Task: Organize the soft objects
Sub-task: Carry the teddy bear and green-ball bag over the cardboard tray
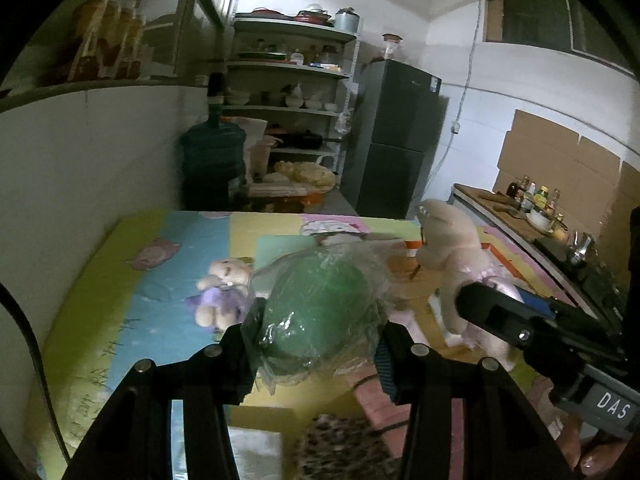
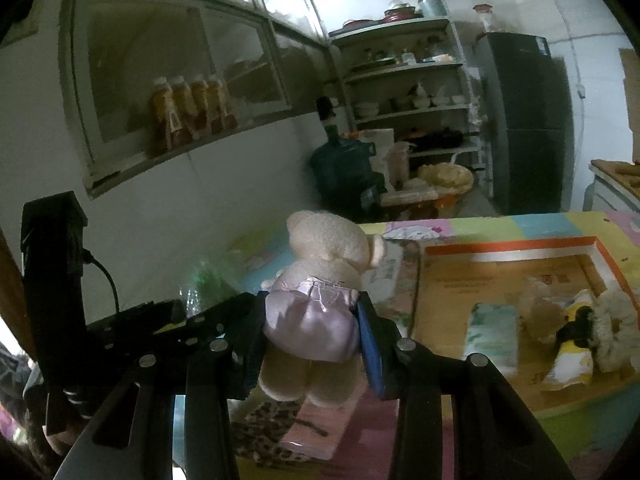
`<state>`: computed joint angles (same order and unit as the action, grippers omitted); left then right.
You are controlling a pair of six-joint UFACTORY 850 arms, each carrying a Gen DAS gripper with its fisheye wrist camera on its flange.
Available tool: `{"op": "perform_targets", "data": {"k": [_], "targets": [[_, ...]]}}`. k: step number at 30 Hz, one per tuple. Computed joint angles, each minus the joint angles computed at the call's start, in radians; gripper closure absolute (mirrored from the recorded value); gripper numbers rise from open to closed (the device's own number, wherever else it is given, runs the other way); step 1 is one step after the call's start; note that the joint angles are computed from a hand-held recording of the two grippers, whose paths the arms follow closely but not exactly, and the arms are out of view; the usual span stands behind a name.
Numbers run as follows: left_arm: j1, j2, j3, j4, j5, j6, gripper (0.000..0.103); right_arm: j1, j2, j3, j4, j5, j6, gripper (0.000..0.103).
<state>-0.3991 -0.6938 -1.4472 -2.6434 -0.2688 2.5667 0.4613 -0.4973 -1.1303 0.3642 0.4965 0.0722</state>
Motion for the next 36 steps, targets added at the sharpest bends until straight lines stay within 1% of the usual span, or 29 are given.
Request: {"op": "perform_targets", "data": {"k": [7,18,21,24,25,27,32,36], "targets": [[-0.040,-0.021,-0.037,0.043,0.012,-0.046,0.055,-0.026,0.038,0.060,-0.004,0.036,0.023,0.061],[-0.089,-0.067,-0.123,0.017,0.048,-0.040,0.055,-0.073,0.082,0.130,-0.028,0.079,0.068,0.061],[-0.102,-0.086,-0.154,0.038,0.059,-0.061,0.055,-0.090,0.091,0.145,-0.036,0.087,0.083,0.061],[-0.116,-0.112,-0.194,0.115,0.078,-0.139,0.055,-0.106,0.102,0.164,-0.041,0.093,0.097,0.061],[-0.126,-0.118,-0.203,0.110,0.086,-0.137,0.055,-0.112,0.106,0.171,-0.044,0.094,0.101,0.061],[-0.133,-0.137,-0.232,0.188,0.099,-0.214,0.055,-0.123,0.113,0.184,-0.048,0.098,0.111,0.061],[-0.153,-0.169,-0.279,0.311,0.120,-0.337,0.055,-0.156,0.125,0.212,-0.073,0.106,0.145,0.061],[-0.167,-0.194,-0.317,0.437,0.133,-0.464,0.055,-0.179,0.134,0.234,-0.088,0.116,0.167,0.061]]}}
